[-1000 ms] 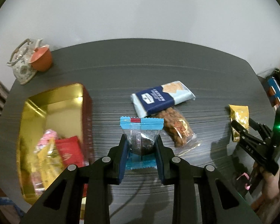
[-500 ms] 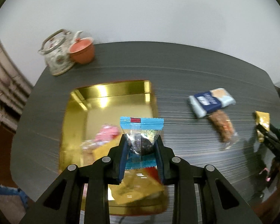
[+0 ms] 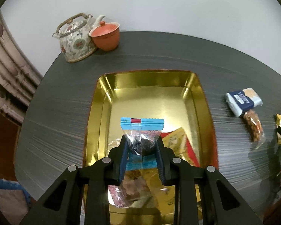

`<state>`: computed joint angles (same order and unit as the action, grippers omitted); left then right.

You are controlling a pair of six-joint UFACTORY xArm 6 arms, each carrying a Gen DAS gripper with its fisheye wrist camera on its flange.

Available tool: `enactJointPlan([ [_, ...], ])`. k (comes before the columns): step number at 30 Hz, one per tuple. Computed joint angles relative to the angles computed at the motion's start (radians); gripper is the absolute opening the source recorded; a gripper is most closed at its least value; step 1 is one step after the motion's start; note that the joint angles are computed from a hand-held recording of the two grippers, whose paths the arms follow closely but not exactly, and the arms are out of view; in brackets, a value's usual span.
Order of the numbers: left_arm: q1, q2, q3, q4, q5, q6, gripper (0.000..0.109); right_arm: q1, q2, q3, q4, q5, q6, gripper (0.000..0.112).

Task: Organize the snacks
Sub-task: 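Carry the blue candy pack with the left gripper into the tin and release, then carry the yellow pack with the right gripper over the tin and release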

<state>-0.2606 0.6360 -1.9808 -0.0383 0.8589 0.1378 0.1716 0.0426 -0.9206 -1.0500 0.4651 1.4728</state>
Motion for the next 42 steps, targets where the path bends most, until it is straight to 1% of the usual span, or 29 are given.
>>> enactJointPlan([
  [5, 0.009, 0.013, -0.002, 0.004, -0.006, -0.003, 0.028, -0.001, 0.000, -0.003, 0.004, 0.005, 0.002, 0.058],
  [13, 0.021, 0.026, -0.014, -0.010, 0.018, -0.006, 0.031, 0.013, 0.000, -0.010, 0.008, 0.032, 0.028, 0.056],
  [16, 0.023, 0.025, -0.011, -0.004, 0.020, -0.012, 0.038, 0.017, -0.003, -0.011, 0.022, 0.041, 0.036, 0.054],
  [18, 0.025, 0.018, -0.003, 0.002, 0.017, -0.019, 0.052, 0.025, -0.007, -0.016, 0.033, 0.061, 0.034, 0.052],
  [20, 0.029, 0.002, 0.020, -0.006, -0.004, -0.013, 0.061, 0.030, -0.007, -0.022, 0.053, 0.076, 0.020, 0.052],
  [21, 0.031, -0.006, 0.032, -0.009, -0.012, -0.010, 0.064, 0.034, -0.006, -0.026, 0.055, 0.087, 0.017, 0.052],
  [25, 0.037, -0.055, 0.099, -0.011, -0.058, 0.011, 0.067, 0.054, -0.004, -0.043, 0.080, 0.133, -0.013, 0.052],
  [29, 0.044, -0.105, 0.168, -0.028, -0.104, 0.037, 0.070, 0.077, -0.010, -0.058, 0.091, 0.150, -0.033, 0.052],
  [34, 0.051, -0.174, 0.267, -0.028, -0.174, 0.055, 0.073, 0.123, 0.008, -0.117, 0.087, 0.142, -0.059, 0.052],
  [37, 0.060, -0.216, 0.323, -0.048, -0.196, 0.077, 0.074, 0.153, 0.039, -0.182, 0.105, 0.122, -0.111, 0.052],
  [42, 0.076, -0.278, 0.407, -0.041, -0.231, 0.091, 0.074, 0.206, 0.123, -0.318, 0.158, 0.082, -0.218, 0.052],
])
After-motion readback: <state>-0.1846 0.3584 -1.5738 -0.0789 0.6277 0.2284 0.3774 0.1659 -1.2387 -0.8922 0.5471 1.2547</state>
